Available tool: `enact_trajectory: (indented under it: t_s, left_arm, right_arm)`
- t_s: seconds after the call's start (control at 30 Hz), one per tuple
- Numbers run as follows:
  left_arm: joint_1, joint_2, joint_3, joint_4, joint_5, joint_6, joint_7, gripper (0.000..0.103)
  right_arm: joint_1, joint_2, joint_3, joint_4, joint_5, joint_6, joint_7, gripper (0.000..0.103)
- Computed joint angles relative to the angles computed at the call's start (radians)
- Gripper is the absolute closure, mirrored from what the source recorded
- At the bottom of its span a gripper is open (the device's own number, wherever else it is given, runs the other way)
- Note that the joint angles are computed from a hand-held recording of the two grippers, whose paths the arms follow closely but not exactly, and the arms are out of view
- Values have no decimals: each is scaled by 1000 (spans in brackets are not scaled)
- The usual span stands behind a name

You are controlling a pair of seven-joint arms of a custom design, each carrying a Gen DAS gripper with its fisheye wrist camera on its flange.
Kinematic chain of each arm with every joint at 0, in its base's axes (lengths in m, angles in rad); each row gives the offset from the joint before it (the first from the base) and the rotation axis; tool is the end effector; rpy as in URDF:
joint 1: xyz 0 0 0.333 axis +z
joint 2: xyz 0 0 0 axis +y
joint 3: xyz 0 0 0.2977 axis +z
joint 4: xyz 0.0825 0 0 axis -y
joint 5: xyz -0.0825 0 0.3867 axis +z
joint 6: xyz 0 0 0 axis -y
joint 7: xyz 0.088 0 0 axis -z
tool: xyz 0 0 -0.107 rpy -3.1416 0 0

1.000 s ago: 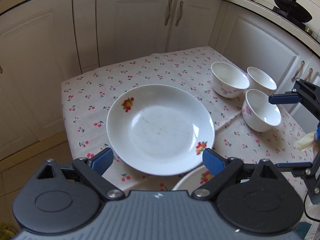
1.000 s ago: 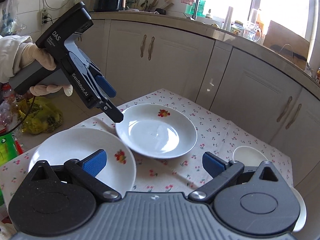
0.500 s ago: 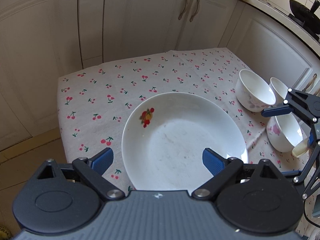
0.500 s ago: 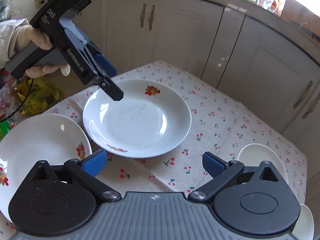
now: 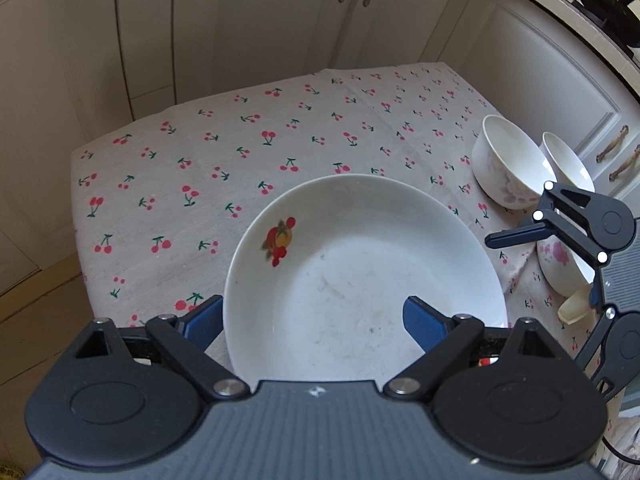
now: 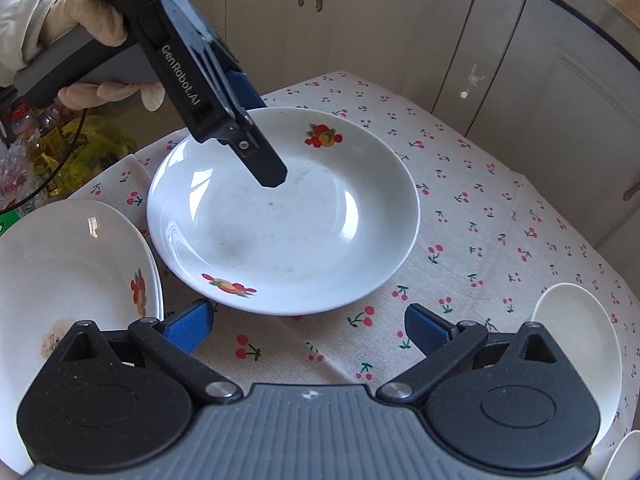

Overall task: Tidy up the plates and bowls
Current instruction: 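Carry the held flower-decal plate with the left tool toward the plate stack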

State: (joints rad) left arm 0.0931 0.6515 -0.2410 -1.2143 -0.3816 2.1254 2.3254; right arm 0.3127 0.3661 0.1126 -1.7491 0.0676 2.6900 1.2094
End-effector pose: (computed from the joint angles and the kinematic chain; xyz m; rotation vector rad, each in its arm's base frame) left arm 0.7483 -0.0790 0.4206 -1.3029 2.7098 -0.8599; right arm 0.6318 0.2747 0.4110 -2.3917 1.0904 -0.4509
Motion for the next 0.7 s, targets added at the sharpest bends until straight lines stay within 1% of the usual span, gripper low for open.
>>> enact_trajectory:
  t_s: [0.17, 0.27, 0.33, 0.4, 0.47, 0.7]
  left_arm:
    - [-17, 90, 4, 157, 30, -111, -41, 13]
    - [-26, 121, 5, 215, 51, -150, -58, 13]
    - [-32, 139, 6, 249, 65, -175, -67, 13]
    - [-39, 161, 7, 286, 77, -197, -75, 13]
    - [-44, 175, 7, 311, 86, -211, -82, 13]
    - [-44, 192, 2, 335, 92, -223, -86, 13]
  right_arm:
    - [-21, 31, 23, 39, 49, -25, -40, 2]
    - [-39, 34, 40, 39, 95, -25, -81, 3]
    - [-48, 40, 47, 54, 123, -51, -101, 6]
    - [-39, 46, 40, 64, 119, -60, -108, 7]
    - [-36, 59, 37, 88, 116, -82, -120, 7]
    - [-49, 100, 45, 166, 160, -174, -183, 7]
